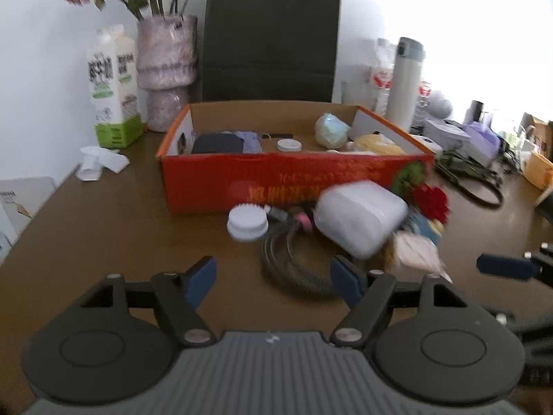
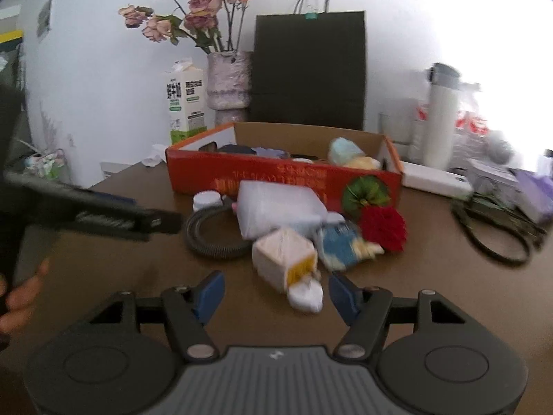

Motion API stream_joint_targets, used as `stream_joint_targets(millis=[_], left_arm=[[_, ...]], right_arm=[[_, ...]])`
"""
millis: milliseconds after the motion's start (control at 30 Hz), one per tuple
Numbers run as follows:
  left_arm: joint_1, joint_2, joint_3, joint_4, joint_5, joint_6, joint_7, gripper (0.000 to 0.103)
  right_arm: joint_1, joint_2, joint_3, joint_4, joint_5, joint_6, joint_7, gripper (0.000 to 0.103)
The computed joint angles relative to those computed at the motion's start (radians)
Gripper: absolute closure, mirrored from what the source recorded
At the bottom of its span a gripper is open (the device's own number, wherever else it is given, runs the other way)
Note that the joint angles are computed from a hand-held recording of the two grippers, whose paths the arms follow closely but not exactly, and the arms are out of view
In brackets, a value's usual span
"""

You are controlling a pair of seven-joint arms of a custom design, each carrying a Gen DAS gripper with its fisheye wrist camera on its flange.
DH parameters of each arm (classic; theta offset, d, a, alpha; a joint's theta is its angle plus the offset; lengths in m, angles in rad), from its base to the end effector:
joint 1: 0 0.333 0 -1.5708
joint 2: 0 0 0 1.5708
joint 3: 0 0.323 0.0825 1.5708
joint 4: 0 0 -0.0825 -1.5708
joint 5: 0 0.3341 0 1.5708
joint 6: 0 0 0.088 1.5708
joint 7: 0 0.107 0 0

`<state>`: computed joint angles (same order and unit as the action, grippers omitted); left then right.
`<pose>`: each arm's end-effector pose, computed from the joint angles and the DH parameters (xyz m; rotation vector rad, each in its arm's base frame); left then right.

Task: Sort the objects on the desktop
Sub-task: 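Grasp the braided cable with the left tool while the right tool grasps the white charger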

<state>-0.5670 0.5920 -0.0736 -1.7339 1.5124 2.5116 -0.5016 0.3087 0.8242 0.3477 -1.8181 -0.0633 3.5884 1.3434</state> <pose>0.5199 -0.3896 0.2928 -1.8305 1.4605 -0.7887 0.5550 0.3687 0.2712 -1.9750 0.9019 -0.4584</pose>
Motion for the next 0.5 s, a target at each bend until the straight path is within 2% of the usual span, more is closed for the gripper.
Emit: stream_joint_targets(millis=[67, 167, 233, 333, 400, 433, 467, 500], left_arm=[[0.043, 0.038, 0.004, 0.048, -0.018, 0.070, 0.013, 0.029], [0.075, 0.089, 0.019, 0.104, -0.063, 0.161, 0.059, 0.039], [0.068, 0.114, 0.037, 0.128, -0.085, 0.186, 0.094, 0.049], [0.042, 0.133, 0.062, 0.151, -0.114, 0.177, 0.167, 0.051], [0.028, 0.142, 0.082, 0.163, -0.110, 0.189, 0.167, 0.050], [0.019, 0.147, 0.091, 0.168, -0.109, 0.183, 0.167, 0.057], [0.013, 0.151, 0.089, 0.177, -0.132, 0.161, 0.197, 0.073], [0.001, 0.148, 0.088, 0.179, -0.160, 0.122, 0.227, 0.077]], right_arm=[[0.007, 0.040, -0.005, 0.090, -0.014, -0.065, -0.018, 0.037], [0.051, 0.089, -0.042, 0.212, 0.006, -0.150, -0.077, 0.037], [0.066, 0.115, -0.051, 0.280, 0.021, -0.230, -0.114, 0.038], [0.060, 0.154, -0.027, 0.347, 0.030, -0.288, -0.176, 0.039], [0.053, 0.176, -0.007, 0.385, 0.040, -0.318, -0.213, 0.047], [0.061, 0.181, -0.013, 0.400, 0.055, -0.328, -0.221, 0.050], [0.070, 0.183, -0.021, 0.408, 0.072, -0.330, -0.226, 0.050], [0.079, 0.179, -0.029, 0.408, 0.090, -0.334, -0.230, 0.050]])
